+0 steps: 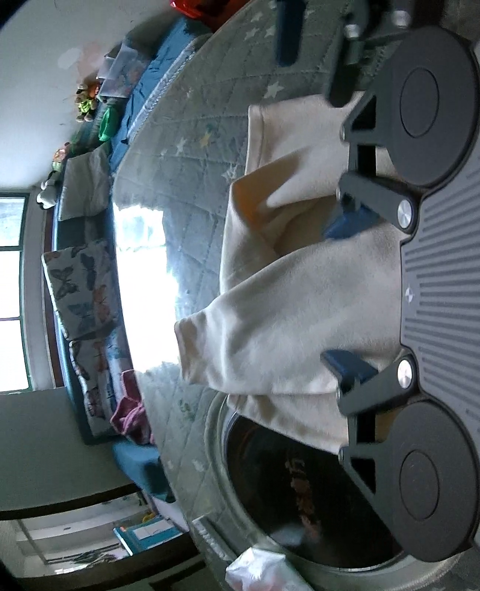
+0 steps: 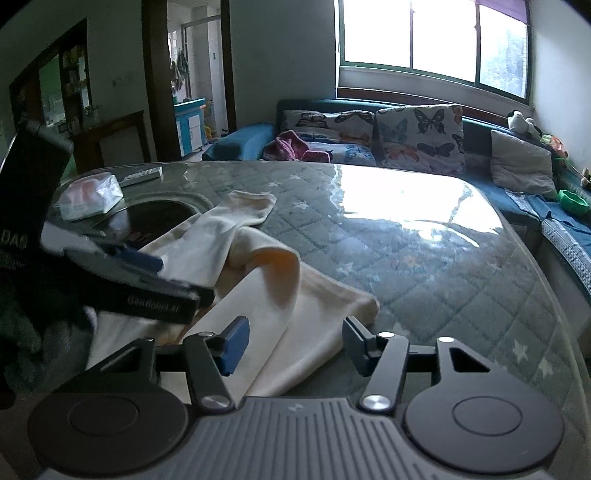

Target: Fold clothes

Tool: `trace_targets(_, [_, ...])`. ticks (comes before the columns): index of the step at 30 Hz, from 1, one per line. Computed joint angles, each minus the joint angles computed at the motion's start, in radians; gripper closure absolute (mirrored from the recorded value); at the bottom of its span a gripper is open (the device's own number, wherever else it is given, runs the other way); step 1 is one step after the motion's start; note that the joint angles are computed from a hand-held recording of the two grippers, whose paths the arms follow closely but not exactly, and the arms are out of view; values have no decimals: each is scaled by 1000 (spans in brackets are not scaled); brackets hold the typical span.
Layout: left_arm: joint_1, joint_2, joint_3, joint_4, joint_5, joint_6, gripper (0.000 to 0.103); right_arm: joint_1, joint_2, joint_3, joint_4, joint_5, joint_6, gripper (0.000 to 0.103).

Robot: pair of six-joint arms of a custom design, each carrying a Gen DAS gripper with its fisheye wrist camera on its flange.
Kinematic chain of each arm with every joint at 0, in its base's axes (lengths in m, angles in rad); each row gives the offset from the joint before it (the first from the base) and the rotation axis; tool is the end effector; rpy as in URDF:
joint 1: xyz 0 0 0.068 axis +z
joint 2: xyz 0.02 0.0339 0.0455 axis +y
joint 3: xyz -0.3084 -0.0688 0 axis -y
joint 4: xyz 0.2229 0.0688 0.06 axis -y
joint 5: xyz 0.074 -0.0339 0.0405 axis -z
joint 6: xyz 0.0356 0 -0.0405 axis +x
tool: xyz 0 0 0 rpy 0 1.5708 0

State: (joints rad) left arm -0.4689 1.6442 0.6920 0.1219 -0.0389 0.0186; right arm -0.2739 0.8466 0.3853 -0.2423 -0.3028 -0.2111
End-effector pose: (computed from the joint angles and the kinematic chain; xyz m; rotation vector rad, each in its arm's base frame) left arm 0.2635 -0.1319 0.1934 0.5632 2.3398 -0.1629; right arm 0.1226 -0.0234 0.2292 -0.0875 2.2360 0.0824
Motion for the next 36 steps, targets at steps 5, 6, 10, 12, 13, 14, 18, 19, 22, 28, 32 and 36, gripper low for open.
trace_targets(5, [38,14,3,6,48,15,68,-3,162,26,125,-20,-1,54])
trace_targets(6, [46,11,2,6,60,17,71,7,196,30,151,-18,3,54])
trace_targets(10, [82,-13,-11,1,113,9,79,46,314,43,246,-6,12,61])
trace_targets(12, [94,-29,-16,-5,128,3,79,66,372,54,286,-4,23,62])
trace_targets(13, [102,-41,-21,-7,141,0,79,69,398,60,301,-14,28,64])
trace_targets(14, [109,-49,-23,-9,151,0,79,71,424,66,315,-25,31,68])
trace_targets(18, [128,-64,-19,-26,160,1,76,90,495,81,356,-30,43,77])
trace_targets(19, [133,-65,-18,-28,165,0,76,92,508,81,367,-36,45,81])
trace_targets(22, [134,-67,-11,-36,165,-5,74,101,530,76,397,-31,59,91])
trace_targets(28, [94,-25,25,-33,129,-24,57,69,478,71,382,-41,60,99])
trace_targets(32, [85,6,40,-17,130,-19,59,43,425,65,374,-29,46,100])
trace_targets(36, [96,18,34,-1,149,-9,82,3,367,62,366,-9,34,101])
